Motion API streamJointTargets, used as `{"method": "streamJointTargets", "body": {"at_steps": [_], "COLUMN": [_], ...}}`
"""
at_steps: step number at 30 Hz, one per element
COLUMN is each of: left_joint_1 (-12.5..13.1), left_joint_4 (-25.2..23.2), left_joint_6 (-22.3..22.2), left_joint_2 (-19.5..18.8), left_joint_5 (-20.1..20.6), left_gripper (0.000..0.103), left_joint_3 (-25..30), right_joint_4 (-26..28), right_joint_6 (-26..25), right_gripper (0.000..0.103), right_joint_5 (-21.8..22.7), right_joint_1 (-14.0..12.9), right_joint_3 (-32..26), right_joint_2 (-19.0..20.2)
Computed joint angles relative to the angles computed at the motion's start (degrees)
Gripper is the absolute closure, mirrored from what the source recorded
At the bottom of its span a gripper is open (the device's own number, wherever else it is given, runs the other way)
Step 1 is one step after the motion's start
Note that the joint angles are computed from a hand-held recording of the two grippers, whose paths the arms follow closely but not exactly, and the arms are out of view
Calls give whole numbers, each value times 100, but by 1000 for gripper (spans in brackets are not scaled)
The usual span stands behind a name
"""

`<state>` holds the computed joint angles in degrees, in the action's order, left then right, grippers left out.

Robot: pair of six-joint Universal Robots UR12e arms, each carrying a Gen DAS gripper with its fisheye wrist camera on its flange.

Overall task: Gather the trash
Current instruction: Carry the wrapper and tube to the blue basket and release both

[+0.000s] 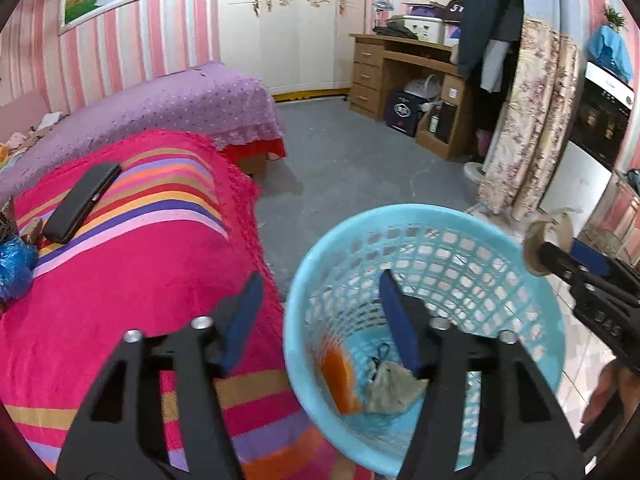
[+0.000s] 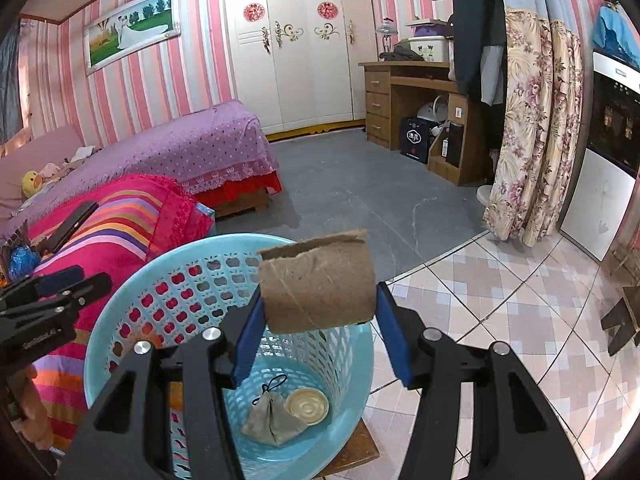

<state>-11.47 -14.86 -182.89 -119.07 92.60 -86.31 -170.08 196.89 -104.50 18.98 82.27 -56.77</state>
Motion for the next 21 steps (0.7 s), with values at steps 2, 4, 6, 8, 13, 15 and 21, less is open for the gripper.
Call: {"method": "streamJointTargets", "body": {"at_steps": [2, 4, 6, 8, 13, 15, 21], "left_joint_1": [11, 36, 66, 101, 216, 283, 461], "left_joint_4": [-11, 103, 183, 270, 502, 499, 559], "left_joint_6": [-26, -141, -148, -100, -140, -201, -272], "left_joint_2": [-9, 6, 23, 51, 174, 226, 369], "left_joint_5": [89, 220, 229, 267, 417, 381, 441], "left_gripper": [29, 16, 15, 13, 8, 8, 8], "left_joint_3": [4, -45, -79, -119, -249, -288, -440], "right_joint_4": [-7, -10, -19, -16, 51, 116, 228], "right_joint_6": [-13, -32, -60, -119, -272, -294, -71], "right_gripper": [50, 50, 50, 50, 49, 34, 10], "right_joint_5": [6, -8, -5, -11, -70, -130, -576], "right_joint_1": [2, 15, 30, 56, 159, 199, 307], "right_joint_3": [-6, -26, -58, -108, -328, -415, -573], "right_joint_2": [6, 18, 35, 65, 187, 235, 296]}}
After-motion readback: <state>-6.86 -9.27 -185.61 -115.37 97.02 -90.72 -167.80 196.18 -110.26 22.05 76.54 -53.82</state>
